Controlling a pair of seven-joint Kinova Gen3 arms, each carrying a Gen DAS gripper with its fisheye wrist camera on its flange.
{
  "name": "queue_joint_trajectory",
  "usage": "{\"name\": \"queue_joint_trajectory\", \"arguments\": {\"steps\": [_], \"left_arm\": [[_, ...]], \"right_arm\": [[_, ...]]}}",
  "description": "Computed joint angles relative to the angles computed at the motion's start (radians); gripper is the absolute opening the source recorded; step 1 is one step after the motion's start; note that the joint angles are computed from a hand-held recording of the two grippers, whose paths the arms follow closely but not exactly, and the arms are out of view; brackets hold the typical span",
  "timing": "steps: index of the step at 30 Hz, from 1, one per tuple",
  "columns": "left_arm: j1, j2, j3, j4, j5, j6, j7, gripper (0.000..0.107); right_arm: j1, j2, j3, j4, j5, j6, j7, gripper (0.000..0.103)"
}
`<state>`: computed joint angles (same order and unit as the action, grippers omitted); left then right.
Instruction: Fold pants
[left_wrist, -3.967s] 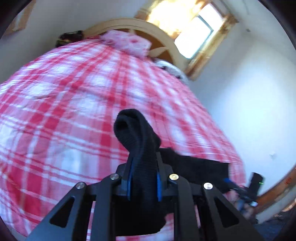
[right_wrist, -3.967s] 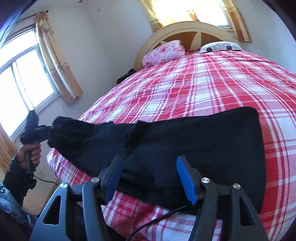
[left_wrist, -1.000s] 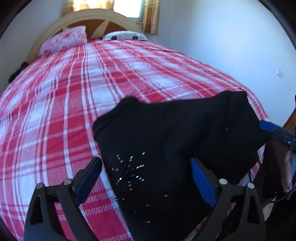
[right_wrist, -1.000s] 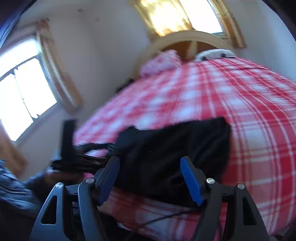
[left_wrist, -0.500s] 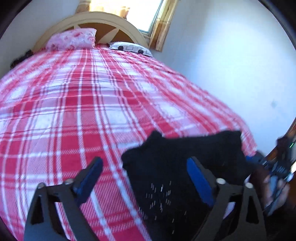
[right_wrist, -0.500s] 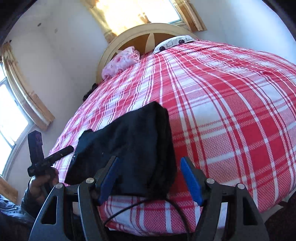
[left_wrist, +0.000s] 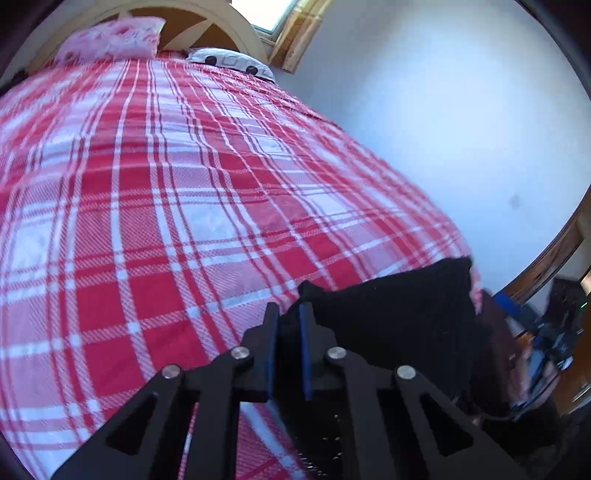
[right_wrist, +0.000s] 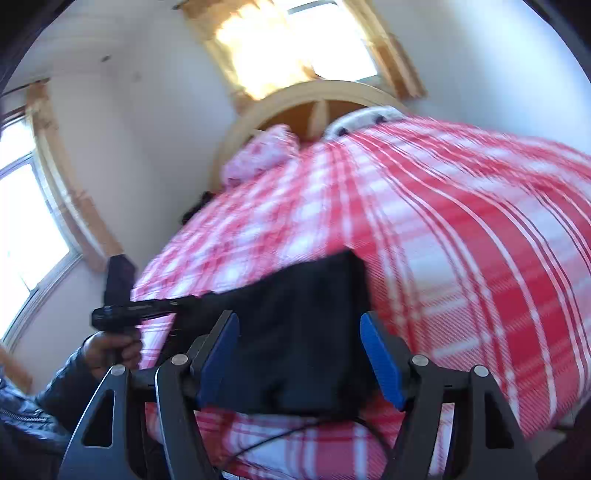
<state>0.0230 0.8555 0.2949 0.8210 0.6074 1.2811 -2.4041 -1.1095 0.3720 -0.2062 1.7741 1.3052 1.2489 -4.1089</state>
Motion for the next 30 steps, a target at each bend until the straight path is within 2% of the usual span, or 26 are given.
{"name": "queue_joint_trajectory", "arguments": {"steps": [3, 7, 9, 11, 13, 15, 17, 18, 20, 22, 25, 28, 30], "left_arm": [[0.002, -0.019, -0.005, 0.019, -0.011, -0.037, -0.025, 0.010], [0.010, -0.016, -0.017, 0.012, -0.031, -0.074, -0.028, 0.010], [0.000, -0.007, -0.012, 0.002, -0.026, -0.075, -0.024, 0.009], [-0.006, 0.003, -0.007, -0.010, -0.022, -0.064, -0.019, 0.009], [-0.013, -0.017, 0.003, 0.034, -0.026, -0.089, -0.064, 0.009], [-0.018, -0.049, 0.014, 0.093, -0.039, -0.141, -0.091, 0.012], [-0.002, -0.104, -0.024, 0.170, -0.020, -0.223, -0.104, 0.028], [-0.005, -0.125, -0.022, 0.204, -0.018, -0.261, -0.106, 0.035], [-0.015, -0.169, -0.021, 0.276, 0.005, -0.329, -0.120, 0.064], [-0.032, -0.202, -0.002, 0.335, 0.011, -0.376, -0.131, 0.069], [-0.007, -0.247, -0.026, 0.402, -0.022, -0.441, -0.115, 0.069], [-0.023, -0.272, -0.012, 0.450, -0.016, -0.444, -0.117, 0.071], [-0.036, -0.295, -0.003, 0.497, 0.003, -0.466, -0.132, 0.075]], "right_arm": [[0.030, 0.020, -0.015, -0.028, 0.030, -0.024, 0.061, 0.070], [0.123, 0.049, -0.081, -0.054, 0.075, -0.092, 0.082, 0.070], [0.119, 0.058, -0.053, -0.066, 0.069, -0.137, 0.106, 0.070], [0.072, 0.064, 0.023, -0.085, 0.025, -0.183, 0.140, 0.070], [0.035, 0.069, 0.074, -0.092, 0.005, -0.212, 0.166, 0.070], [0.033, 0.074, 0.075, -0.094, 0.016, -0.227, 0.184, 0.070], [0.072, 0.080, 0.025, -0.098, 0.035, -0.215, 0.197, 0.070], [0.101, 0.084, -0.009, -0.109, 0.027, -0.206, 0.219, 0.070], [0.128, 0.101, -0.028, -0.130, -0.035, -0.178, 0.241, 0.070], [0.135, 0.094, -0.001, -0.107, -0.080, -0.213, 0.198, 0.070], [0.067, 0.049, 0.099, -0.041, -0.052, -0.285, 0.101, 0.070], [-0.041, 0.067, 0.191, -0.082, -0.061, -0.212, 0.138, 0.070], [-0.059, 0.086, 0.186, -0.126, -0.047, -0.155, 0.190, 0.070]]}}
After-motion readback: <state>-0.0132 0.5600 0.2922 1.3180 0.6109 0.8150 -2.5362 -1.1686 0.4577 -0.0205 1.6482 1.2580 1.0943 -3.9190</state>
